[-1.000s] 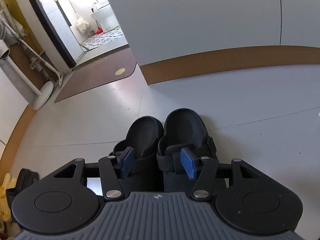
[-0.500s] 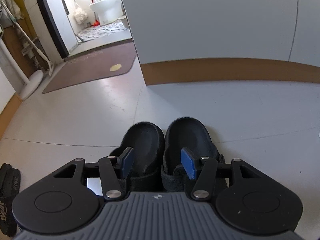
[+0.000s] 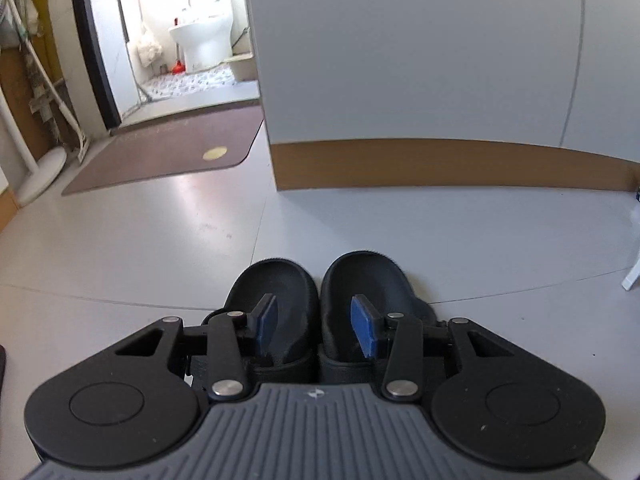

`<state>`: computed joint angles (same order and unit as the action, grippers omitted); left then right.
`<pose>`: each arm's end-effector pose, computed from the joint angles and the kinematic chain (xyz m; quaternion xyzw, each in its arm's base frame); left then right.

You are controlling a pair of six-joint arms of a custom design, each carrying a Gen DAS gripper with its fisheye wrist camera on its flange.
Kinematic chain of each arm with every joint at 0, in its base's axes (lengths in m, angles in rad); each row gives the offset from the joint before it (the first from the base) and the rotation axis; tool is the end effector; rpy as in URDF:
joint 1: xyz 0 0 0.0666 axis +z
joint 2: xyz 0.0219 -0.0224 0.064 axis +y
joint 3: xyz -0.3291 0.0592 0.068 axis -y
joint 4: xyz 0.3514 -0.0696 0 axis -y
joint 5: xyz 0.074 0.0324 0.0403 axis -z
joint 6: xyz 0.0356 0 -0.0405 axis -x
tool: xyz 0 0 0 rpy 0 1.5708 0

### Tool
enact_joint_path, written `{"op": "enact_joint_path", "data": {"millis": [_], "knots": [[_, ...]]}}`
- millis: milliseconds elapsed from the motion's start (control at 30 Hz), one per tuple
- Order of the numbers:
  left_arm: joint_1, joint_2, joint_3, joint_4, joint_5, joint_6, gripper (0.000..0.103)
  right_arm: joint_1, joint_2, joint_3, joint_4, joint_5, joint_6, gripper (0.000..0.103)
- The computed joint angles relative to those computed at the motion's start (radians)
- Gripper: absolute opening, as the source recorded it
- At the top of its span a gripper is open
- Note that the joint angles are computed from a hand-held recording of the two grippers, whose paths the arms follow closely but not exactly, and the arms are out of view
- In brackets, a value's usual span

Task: Organize scattered shoes
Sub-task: 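Lower the open right tool onto the black clogs' heels, then close the right tool on both clogs and lift them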

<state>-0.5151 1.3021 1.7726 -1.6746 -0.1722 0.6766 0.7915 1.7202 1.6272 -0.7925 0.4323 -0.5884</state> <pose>0.3093 -0.1686 0.5234 -0.0946 0.9751 -0.0320 0.1978 0.4010 0.3842 0.3308 -0.0216 0.9225 0.0531 0.3817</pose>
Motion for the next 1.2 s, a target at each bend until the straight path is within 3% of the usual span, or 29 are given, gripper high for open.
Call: {"op": "enact_joint_path", "data": {"millis": [200, 267, 367, 667, 767, 967, 1200], "knots": [[-0.006, 0.008, -0.002, 0.006, 0.012, -0.007, 0.075, 0.020, 0.026, -0.002, 0.008, 0.043, -0.010, 0.045], [-0.007, 0.011, -0.001, 0.006, 0.014, -0.007, 0.075, 0.023, 0.026, -0.008, 0.025, 0.053, 0.003, 0.038], [-0.011, 0.015, 0.001, 0.009, 0.021, -0.011, 0.075, 0.021, 0.039, 0.008, 0.019, 0.071, 0.014, 0.036], [-0.014, 0.017, -0.008, 0.016, 0.030, -0.012, 0.075, -0.009, 0.100, 0.091, -0.096, -0.011, -0.004, 0.036], [-0.018, 0.016, -0.007, 0.016, 0.031, -0.010, 0.075, -0.003, 0.092, 0.075, -0.095, -0.009, 0.009, 0.034], [-0.022, 0.015, 0.006, 0.012, 0.028, -0.012, 0.075, 0.003, 0.095, 0.085, -0.127, 0.006, 0.015, 0.020], [-0.023, 0.008, 0.015, 0.015, 0.023, -0.022, 0.075, 0.002, 0.042, 0.024, -0.132, -0.025, 0.017, 0.018]]}}
